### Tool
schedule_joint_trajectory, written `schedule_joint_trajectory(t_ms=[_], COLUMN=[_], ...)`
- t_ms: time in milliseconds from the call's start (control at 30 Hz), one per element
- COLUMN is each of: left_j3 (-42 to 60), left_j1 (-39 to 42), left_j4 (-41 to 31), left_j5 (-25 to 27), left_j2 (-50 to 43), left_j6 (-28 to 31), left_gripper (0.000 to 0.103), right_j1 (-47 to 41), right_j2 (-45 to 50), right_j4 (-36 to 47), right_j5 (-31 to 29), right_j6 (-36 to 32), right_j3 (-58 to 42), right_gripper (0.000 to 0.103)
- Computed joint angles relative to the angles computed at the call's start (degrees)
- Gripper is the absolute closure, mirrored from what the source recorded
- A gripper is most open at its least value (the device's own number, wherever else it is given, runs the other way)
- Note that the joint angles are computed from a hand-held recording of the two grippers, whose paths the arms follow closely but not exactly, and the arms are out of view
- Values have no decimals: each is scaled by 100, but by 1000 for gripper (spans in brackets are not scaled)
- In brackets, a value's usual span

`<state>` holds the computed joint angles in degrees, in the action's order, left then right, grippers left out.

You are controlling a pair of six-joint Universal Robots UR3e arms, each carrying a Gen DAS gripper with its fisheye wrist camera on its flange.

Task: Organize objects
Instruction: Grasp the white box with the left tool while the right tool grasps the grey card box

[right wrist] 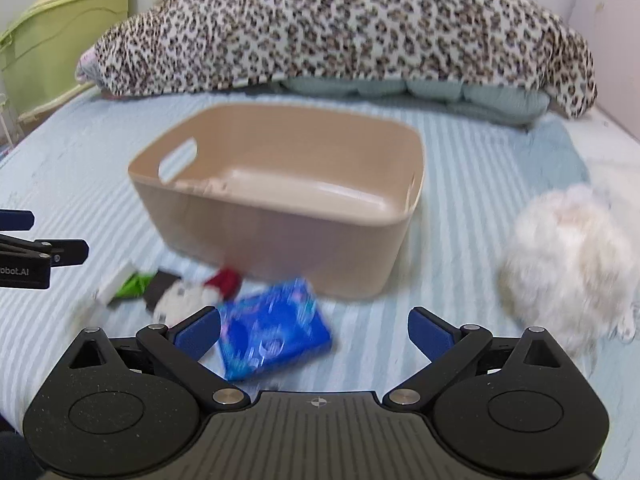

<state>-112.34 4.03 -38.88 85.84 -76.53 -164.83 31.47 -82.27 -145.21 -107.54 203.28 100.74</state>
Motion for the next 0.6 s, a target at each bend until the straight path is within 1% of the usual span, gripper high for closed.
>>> schedule_joint_trajectory(t_ms=[133,200,300,367,467,600], left_j3=[-595,-804,-1024,-1107,-1113,-1195], left_j1=[400,505,572,671,740,707], left_j4=[34,166,469,599,709,1234], left_j5=[-274,-300,-269,-376,-486,-438], left_j2=[211,167,-27,-165,-411,-765], left_j6=[248,344,453,513,470,447], left_gripper=[9,9,9,9,9,10], right_j1=[141,166,73,14,4,37], right_j2=[154,238,295,365,566,799], right_j4=[-35,-67,-211,-280,-248,-268], right_j5=[101,211,553,724,851,980], right_j6=[249,405,632,731,764,794], right_j3=[189,270,441,494,415,345], right_gripper=[1,1,1,1,1,1])
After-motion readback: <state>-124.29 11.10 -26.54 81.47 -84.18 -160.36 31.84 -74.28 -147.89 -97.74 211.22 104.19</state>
